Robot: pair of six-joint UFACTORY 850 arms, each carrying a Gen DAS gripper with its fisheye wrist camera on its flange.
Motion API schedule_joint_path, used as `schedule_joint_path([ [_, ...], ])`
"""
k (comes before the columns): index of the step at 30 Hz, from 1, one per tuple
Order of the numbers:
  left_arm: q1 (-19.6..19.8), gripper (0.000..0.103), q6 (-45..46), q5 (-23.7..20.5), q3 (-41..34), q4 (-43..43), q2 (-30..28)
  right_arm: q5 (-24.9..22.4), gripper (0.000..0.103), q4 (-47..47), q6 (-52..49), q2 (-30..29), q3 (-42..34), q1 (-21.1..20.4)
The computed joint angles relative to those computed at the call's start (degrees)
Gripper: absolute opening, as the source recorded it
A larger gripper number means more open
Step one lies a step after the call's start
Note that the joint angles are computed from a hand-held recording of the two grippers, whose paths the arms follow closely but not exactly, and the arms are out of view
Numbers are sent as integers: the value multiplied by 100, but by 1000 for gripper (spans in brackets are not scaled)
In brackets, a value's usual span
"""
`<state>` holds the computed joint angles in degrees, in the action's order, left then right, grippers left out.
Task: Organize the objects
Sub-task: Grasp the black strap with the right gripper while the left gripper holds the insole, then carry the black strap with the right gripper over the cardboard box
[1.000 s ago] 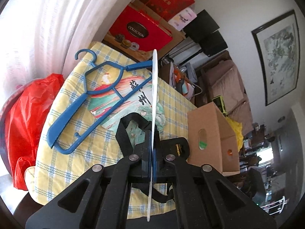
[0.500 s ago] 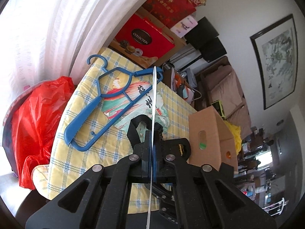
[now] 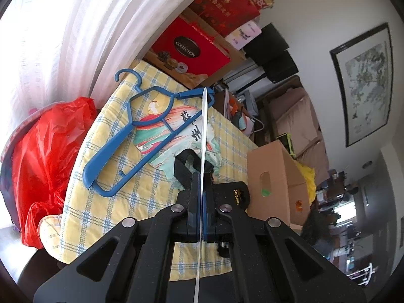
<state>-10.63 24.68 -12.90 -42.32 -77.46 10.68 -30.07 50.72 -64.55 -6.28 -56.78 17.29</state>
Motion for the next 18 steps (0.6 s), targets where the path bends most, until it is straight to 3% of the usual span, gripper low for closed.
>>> schedule_joint_path([
  [9,-115,1,66,-21,-205,-30,6,-899,6,1034,-380,303,-498,-560],
  [18,-194,1,189,-131,-511,-160,-118,-1438,6,1395,-294,505,-1134,-1031],
])
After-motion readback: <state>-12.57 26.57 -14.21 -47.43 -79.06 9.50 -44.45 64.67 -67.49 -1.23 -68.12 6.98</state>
